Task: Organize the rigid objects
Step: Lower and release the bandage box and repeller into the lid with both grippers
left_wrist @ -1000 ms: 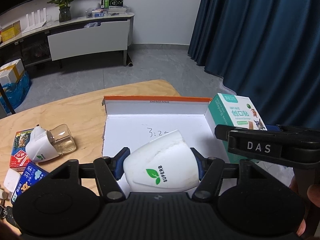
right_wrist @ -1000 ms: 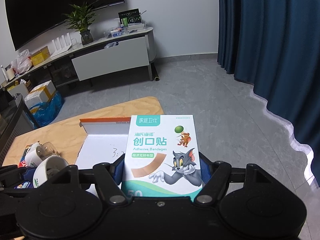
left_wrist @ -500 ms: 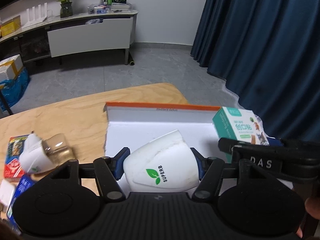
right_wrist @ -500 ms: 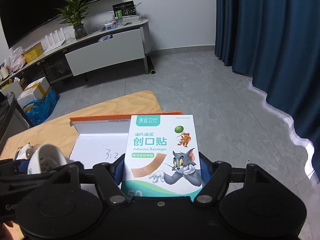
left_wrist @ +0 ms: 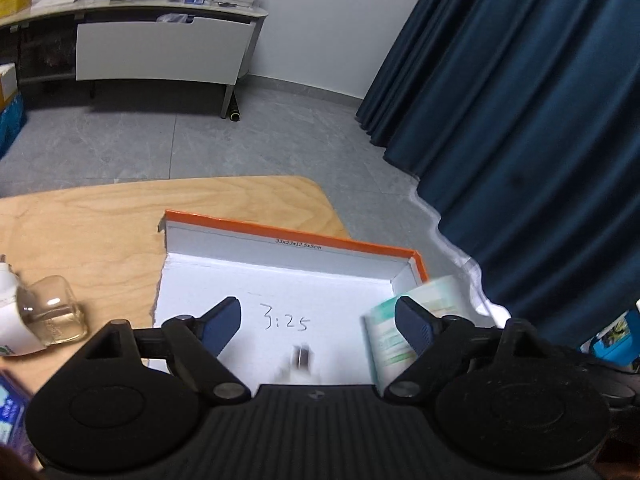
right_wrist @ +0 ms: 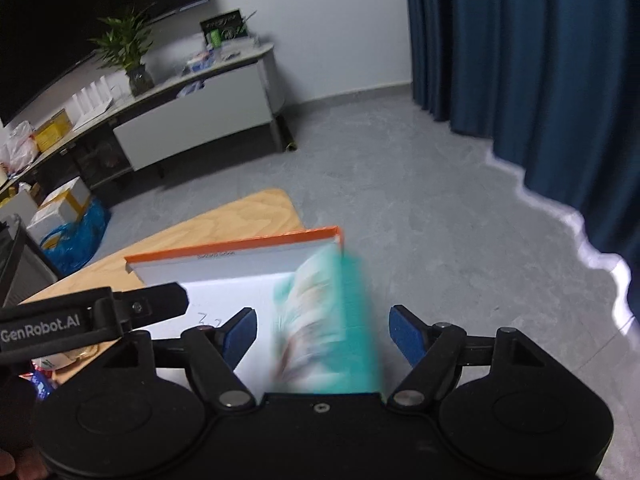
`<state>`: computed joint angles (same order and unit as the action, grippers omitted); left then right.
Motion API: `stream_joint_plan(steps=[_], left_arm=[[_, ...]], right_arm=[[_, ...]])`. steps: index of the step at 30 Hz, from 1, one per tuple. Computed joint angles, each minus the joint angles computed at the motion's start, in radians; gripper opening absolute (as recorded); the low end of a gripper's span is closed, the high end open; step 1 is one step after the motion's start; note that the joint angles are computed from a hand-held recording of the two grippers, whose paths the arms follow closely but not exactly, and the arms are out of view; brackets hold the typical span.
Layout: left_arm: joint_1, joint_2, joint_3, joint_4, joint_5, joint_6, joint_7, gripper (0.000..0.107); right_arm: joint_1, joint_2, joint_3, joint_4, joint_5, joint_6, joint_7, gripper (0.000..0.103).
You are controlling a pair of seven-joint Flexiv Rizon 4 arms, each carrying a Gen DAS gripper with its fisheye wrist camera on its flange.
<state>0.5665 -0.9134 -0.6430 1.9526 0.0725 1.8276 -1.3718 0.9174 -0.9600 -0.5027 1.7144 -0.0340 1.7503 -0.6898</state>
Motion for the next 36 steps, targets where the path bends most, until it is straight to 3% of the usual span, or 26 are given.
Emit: stream_joint_plan(steps=[6,13,17,21,30,36], left_arm=[[-0.077,0.131,0.139,0.085,-0.002,0.059,-0.028,0.093],[-0.03,0.252,0.192,0.23,0.032,0.111,-0.117,0.095],[-0.016,0.309,0.24,0.293,0.069,0.141,-0.161,0.098],[0.006,0.347,0.287,0.346,0.094,0.159,-0.213,0.098],[0.023,0.397,0.417,0.435,0.136,0.203,-0.252,0.098],[0.113,0.398,0.417,0.468,0.188,0.226,-0.299,0.098]], right_arm=[[0.175,0.0,-0.163,0.118,0.084,0.065,-0.026,0.089],[0.264,0.048,-0.177,0.2,0.188,0.129,-0.127,0.092],[0.27,0.089,-0.122,0.221,0.213,0.155,-0.182,0.092],[0.312,0.097,-0.118,0.226,0.233,0.146,-0.234,0.092],[0.287,0.121,0.003,0.183,0.21,0.151,-0.325,0.092],[0.283,0.114,0.049,0.148,0.18,0.134,-0.346,0.092]])
